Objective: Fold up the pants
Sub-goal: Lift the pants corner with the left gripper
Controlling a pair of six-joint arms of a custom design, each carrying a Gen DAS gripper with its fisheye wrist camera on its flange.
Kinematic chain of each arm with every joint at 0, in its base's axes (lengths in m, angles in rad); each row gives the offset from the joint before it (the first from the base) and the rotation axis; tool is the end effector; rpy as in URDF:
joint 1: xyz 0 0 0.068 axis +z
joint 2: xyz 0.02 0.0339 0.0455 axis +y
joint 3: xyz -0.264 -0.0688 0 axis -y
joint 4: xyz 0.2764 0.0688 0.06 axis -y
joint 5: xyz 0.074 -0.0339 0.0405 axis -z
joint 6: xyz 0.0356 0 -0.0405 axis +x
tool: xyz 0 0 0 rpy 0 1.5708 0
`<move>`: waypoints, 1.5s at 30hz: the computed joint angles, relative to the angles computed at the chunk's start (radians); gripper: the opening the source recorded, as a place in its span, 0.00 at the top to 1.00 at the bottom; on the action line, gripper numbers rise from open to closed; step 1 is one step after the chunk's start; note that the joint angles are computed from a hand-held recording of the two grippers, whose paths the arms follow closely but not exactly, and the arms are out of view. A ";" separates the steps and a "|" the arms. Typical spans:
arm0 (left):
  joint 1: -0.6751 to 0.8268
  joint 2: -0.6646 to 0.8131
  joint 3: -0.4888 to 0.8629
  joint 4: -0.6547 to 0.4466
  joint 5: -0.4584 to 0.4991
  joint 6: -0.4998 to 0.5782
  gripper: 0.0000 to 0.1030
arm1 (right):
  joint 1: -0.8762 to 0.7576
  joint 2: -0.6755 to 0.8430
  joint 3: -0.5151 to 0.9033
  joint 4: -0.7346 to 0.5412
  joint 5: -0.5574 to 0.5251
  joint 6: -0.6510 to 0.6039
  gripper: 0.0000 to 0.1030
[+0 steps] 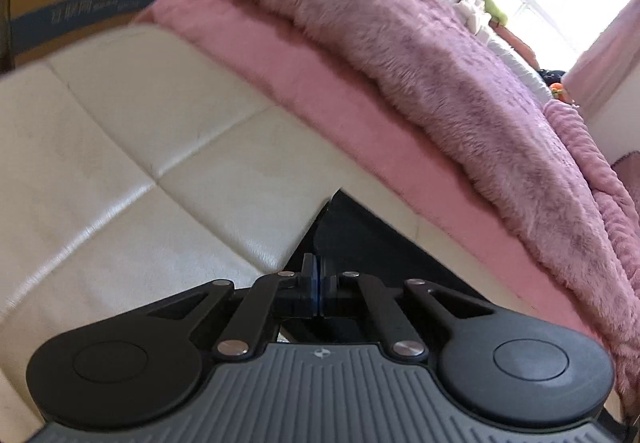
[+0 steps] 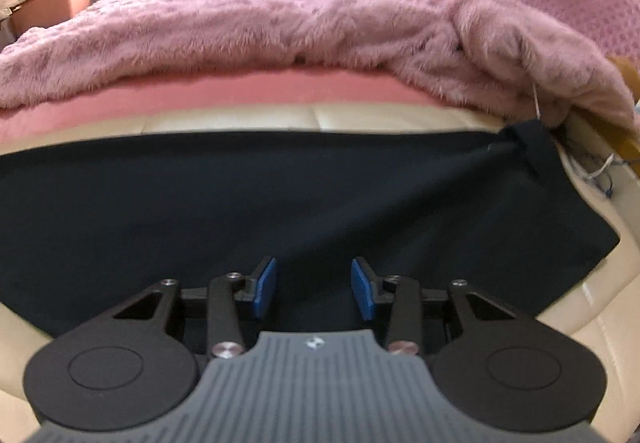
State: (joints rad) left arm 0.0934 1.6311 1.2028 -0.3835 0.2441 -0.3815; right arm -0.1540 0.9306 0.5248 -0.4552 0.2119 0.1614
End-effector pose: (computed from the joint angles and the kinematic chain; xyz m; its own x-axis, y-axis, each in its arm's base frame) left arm 0.3861 0.0275 0.2381 -0.6984 -0.4283 -0.5734 -0.1992 0.8859 -0.4190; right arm 0.2072 -0.0397 0.1887 -0.6939 0.2667 -0.6688 0.4021 0.9141 -0.0527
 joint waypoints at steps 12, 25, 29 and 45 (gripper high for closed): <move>0.022 0.055 0.053 -0.101 -0.030 -0.019 0.68 | -0.019 0.024 0.035 -0.046 -0.014 -0.012 0.65; -0.040 -0.013 -0.107 0.074 0.014 -0.331 0.72 | 0.102 -0.104 0.010 -0.140 -0.018 0.012 0.64; -0.068 -0.013 -0.090 0.044 -0.070 -0.296 0.97 | 0.087 -0.149 0.005 -0.167 -0.060 -0.020 0.64; 0.153 -0.208 0.011 -0.150 -0.108 -0.093 0.98 | 0.286 -0.022 0.091 -0.270 -0.267 0.057 0.88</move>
